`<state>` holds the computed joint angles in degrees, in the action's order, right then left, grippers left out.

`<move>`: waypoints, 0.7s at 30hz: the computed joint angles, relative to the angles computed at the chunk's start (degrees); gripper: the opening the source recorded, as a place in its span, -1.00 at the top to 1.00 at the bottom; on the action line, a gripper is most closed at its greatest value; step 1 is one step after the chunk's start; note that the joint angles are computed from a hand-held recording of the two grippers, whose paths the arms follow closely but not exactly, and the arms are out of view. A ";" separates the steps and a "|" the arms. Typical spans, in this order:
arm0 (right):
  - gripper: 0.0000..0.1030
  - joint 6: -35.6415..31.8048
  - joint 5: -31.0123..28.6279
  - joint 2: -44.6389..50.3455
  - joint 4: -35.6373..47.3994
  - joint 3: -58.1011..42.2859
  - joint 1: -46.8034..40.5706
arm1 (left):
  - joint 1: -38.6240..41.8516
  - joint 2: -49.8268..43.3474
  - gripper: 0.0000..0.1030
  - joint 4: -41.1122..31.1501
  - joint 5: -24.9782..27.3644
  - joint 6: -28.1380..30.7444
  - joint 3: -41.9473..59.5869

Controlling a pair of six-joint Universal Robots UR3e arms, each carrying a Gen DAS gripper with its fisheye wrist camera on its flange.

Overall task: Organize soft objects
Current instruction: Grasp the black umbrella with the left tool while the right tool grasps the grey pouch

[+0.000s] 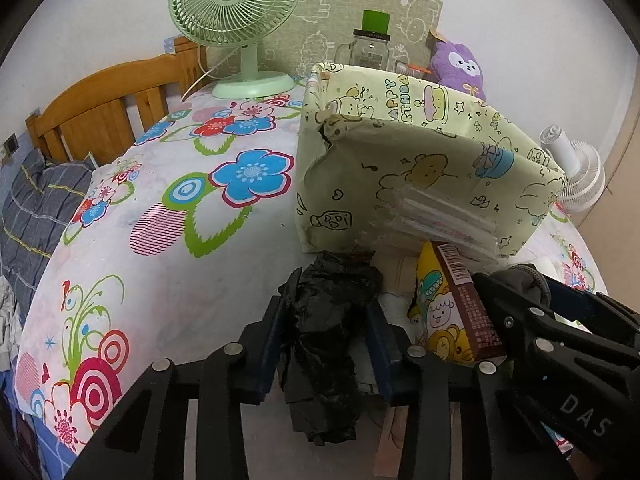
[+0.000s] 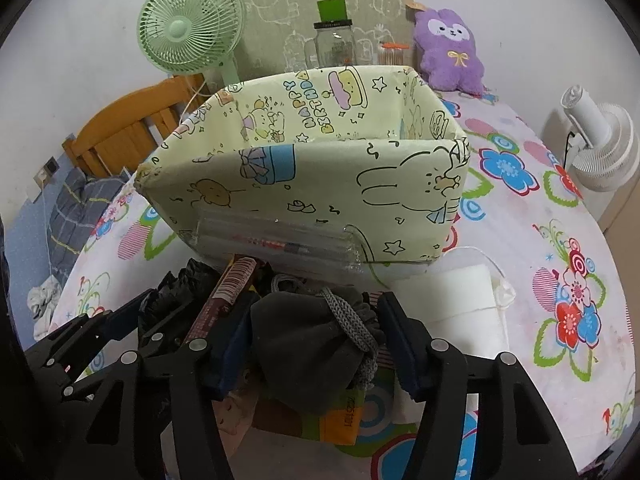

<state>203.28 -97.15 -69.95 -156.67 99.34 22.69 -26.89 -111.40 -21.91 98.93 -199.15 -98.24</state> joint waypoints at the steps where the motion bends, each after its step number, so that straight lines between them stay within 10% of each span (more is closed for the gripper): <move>1: -0.22 0.03 0.04 0.07 0.02 -0.11 -0.04 | 0.12 -0.11 0.28 0.00 -0.16 0.02 0.19; 21: -0.13 -0.16 -1.59 -3.16 -0.94 1.26 0.84 | -1.81 2.16 0.40 0.47 1.95 0.09 0.26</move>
